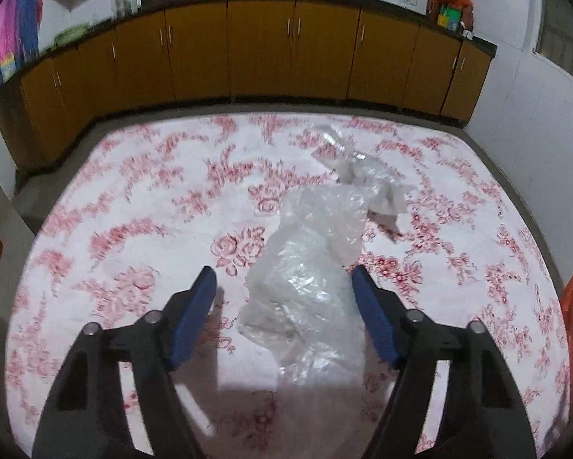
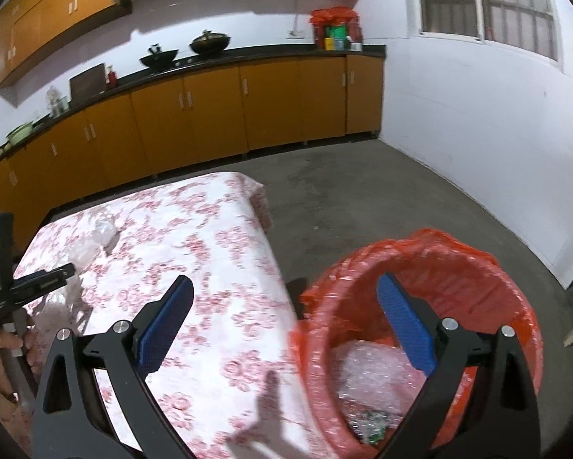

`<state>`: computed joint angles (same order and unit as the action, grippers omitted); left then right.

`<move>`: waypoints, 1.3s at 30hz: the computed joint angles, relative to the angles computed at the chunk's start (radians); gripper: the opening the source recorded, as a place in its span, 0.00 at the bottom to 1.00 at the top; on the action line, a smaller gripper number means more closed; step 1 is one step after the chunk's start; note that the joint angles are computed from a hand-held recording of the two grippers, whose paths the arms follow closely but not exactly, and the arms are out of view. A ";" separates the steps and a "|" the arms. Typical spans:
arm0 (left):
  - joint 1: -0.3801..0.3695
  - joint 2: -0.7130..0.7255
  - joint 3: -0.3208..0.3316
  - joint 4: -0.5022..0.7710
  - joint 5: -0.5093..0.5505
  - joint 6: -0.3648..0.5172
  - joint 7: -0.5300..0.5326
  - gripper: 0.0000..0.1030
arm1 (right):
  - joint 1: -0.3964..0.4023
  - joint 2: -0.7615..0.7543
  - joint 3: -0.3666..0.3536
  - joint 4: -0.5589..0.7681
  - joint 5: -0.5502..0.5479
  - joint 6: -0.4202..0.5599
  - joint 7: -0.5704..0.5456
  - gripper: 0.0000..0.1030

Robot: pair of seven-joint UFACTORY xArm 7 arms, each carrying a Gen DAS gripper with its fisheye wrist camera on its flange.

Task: Collect trash
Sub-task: 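Move both tools back over the table toward the clear plastic bags, then grasp the clear plastic bag with the right gripper while the left gripper holds the bubble wrap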

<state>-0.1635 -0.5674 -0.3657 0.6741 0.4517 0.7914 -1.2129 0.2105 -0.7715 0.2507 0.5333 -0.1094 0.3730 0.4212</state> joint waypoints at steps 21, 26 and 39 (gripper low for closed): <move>0.041 -0.440 0.055 -0.219 -0.120 0.113 0.109 0.41 | 0.072 0.497 0.149 0.335 -0.153 -0.101 0.074 0.93; 0.085 -0.534 0.071 -0.256 -0.131 0.149 0.146 0.42 | 0.080 0.685 0.176 0.502 -0.310 -0.083 0.187 0.92; 0.150 -0.595 0.078 -0.306 -0.172 0.114 0.178 0.42 | 0.306 1.038 0.044 0.883 -0.388 0.094 0.176 0.66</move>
<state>-0.0136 -1.1620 -0.2873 0.3679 0.2799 0.9056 -1.0351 0.5170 0.2667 0.2946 1.4159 -0.4970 0.4675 0.5973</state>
